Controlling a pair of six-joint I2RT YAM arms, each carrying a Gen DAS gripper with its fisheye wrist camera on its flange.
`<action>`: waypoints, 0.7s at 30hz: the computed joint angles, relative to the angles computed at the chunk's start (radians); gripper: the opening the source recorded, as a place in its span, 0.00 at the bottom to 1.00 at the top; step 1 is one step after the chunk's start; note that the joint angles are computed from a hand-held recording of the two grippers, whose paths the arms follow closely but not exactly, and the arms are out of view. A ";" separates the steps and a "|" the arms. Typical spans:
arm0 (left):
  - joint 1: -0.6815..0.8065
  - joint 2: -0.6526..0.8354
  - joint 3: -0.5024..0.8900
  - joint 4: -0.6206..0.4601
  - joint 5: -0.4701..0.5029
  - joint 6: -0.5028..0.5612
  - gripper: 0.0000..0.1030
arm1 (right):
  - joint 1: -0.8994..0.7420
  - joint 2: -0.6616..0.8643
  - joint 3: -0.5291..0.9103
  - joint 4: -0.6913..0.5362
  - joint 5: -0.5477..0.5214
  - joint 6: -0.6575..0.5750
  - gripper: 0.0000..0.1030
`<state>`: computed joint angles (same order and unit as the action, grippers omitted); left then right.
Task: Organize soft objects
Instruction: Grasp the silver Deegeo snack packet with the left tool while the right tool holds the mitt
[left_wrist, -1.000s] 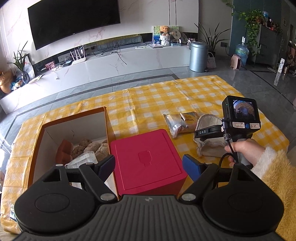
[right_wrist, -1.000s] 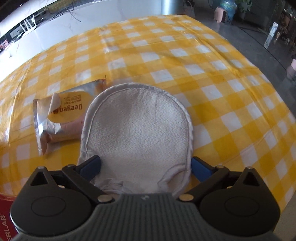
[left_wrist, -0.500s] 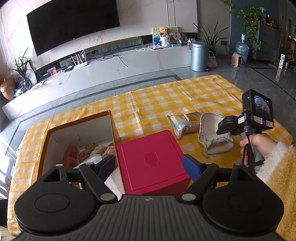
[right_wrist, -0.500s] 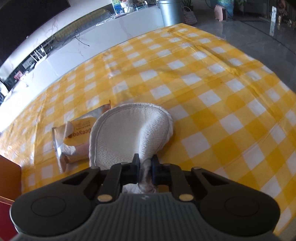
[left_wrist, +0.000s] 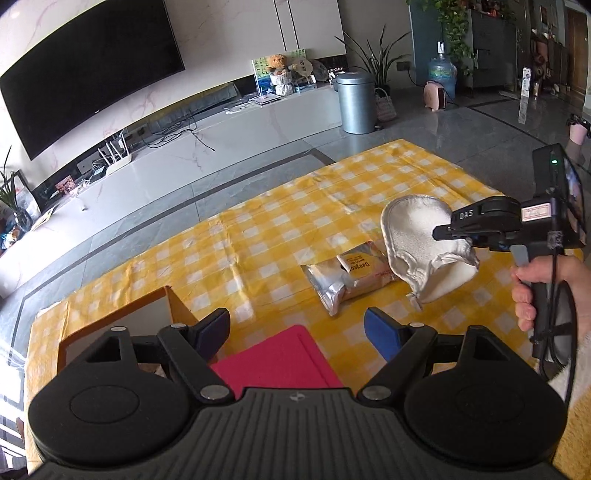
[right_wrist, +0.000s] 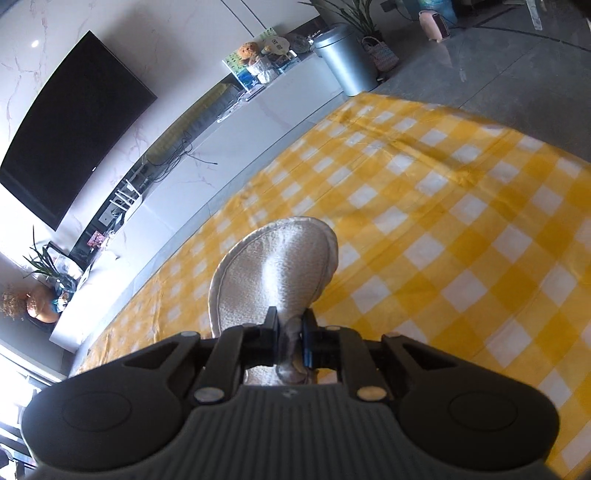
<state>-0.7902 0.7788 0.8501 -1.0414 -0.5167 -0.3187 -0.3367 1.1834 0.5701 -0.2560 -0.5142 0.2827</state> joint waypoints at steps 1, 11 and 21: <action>0.028 0.041 -0.008 0.044 0.016 0.021 0.94 | -0.014 0.000 0.003 -0.001 0.000 -0.003 0.10; 0.169 0.444 -0.007 0.316 0.227 0.248 0.94 | -0.172 -0.016 0.027 -0.030 -0.117 -0.001 0.11; 0.347 0.760 0.122 0.381 0.357 0.437 0.94 | -0.247 -0.016 0.035 -0.054 -0.161 -0.002 0.17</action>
